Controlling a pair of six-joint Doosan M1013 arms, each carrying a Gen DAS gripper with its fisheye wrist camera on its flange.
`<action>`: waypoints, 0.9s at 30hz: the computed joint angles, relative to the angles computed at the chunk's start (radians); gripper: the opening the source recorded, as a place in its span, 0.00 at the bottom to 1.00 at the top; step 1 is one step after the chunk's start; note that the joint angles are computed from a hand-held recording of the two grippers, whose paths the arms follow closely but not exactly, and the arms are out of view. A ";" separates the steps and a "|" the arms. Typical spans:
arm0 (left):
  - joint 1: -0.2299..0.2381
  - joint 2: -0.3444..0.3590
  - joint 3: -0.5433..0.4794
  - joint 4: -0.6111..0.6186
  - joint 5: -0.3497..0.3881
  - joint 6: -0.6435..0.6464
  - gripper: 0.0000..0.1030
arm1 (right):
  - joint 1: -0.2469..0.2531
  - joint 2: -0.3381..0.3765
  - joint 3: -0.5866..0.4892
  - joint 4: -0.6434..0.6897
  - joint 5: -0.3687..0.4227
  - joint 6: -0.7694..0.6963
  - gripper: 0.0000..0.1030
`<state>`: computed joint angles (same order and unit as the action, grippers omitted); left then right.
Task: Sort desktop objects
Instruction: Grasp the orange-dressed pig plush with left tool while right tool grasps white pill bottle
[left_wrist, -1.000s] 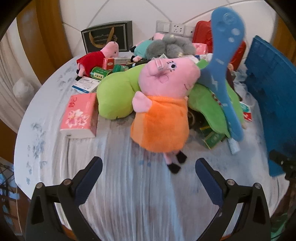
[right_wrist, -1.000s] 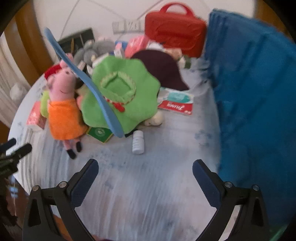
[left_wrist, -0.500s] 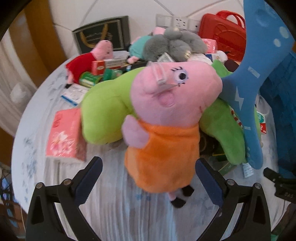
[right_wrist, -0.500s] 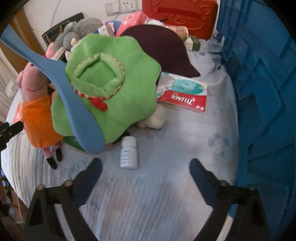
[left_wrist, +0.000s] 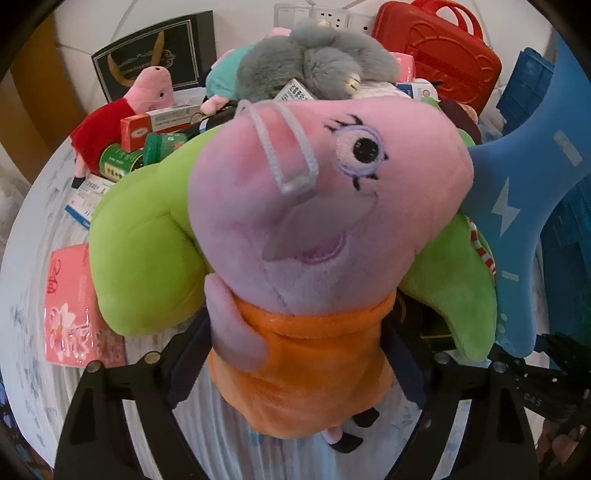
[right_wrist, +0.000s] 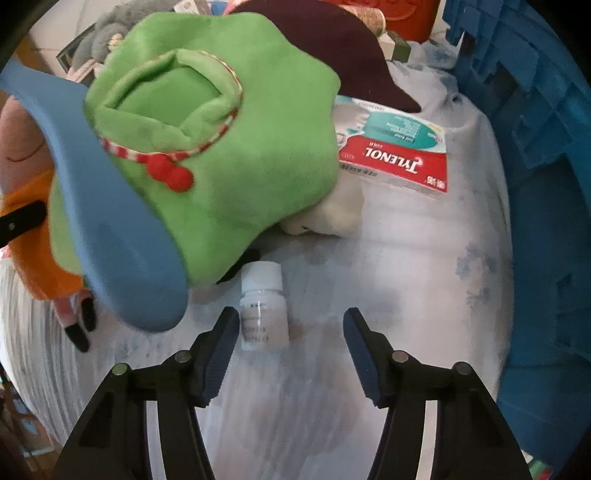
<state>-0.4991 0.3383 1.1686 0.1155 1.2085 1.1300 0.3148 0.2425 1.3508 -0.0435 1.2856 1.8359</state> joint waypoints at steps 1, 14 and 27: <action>0.002 0.003 -0.002 -0.003 0.001 0.003 0.85 | -0.001 0.004 -0.001 0.000 0.001 -0.001 0.57; -0.005 -0.065 0.052 0.014 -0.055 -0.013 0.46 | 0.012 -0.027 0.024 -0.056 -0.035 -0.003 0.27; 0.005 -0.114 0.071 0.024 -0.071 -0.020 0.64 | 0.019 -0.059 0.002 -0.106 -0.057 0.074 0.27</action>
